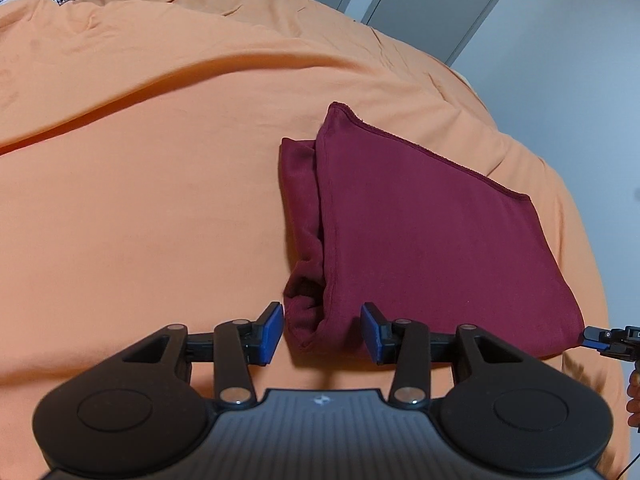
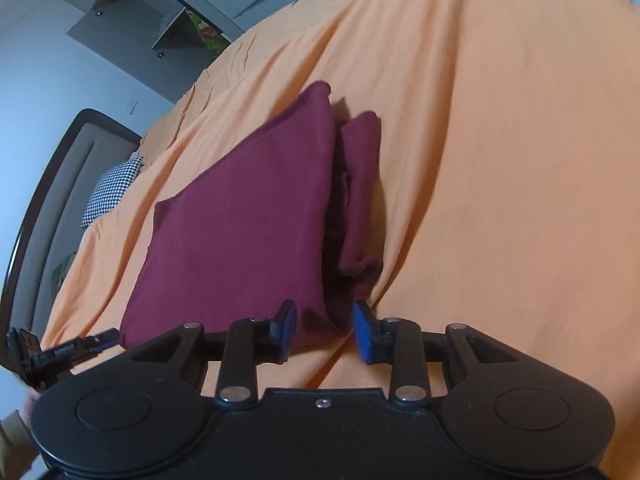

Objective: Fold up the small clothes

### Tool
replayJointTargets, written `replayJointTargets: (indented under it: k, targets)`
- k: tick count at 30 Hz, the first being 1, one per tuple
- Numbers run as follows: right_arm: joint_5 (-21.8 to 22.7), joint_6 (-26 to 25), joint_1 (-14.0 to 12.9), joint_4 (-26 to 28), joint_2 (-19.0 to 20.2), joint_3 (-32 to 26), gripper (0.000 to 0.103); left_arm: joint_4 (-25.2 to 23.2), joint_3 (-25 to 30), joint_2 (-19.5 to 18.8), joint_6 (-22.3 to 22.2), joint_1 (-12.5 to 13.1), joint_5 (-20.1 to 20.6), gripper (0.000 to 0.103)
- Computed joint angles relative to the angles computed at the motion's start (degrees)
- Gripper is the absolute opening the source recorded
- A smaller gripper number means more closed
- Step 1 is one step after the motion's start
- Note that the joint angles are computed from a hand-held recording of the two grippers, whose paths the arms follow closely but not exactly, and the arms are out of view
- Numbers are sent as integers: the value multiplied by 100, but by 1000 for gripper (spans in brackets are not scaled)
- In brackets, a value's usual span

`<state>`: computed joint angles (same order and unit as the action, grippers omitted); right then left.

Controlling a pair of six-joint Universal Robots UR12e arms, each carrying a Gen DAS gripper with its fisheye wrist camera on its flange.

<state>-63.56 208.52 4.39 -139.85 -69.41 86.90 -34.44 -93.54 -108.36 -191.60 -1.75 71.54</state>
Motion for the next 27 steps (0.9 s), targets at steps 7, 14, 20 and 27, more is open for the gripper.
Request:
replayJointTargets:
  k: [7,14,20,27]
  targets:
    - [496,-283,-49,208,113,-79,37,-191,90,-121,296,103,-719,48]
    - [571,-496,-45,423,176,-169,5,-926,343,-208,812,-7,-304,5]
    - [802,-698,-164,754,74,-258,3,-908,229,-39,560,169,-668,5]
    - [445,-848,-153,1287,93,-329,3,-1367,459,-235,574,7,-136,7]
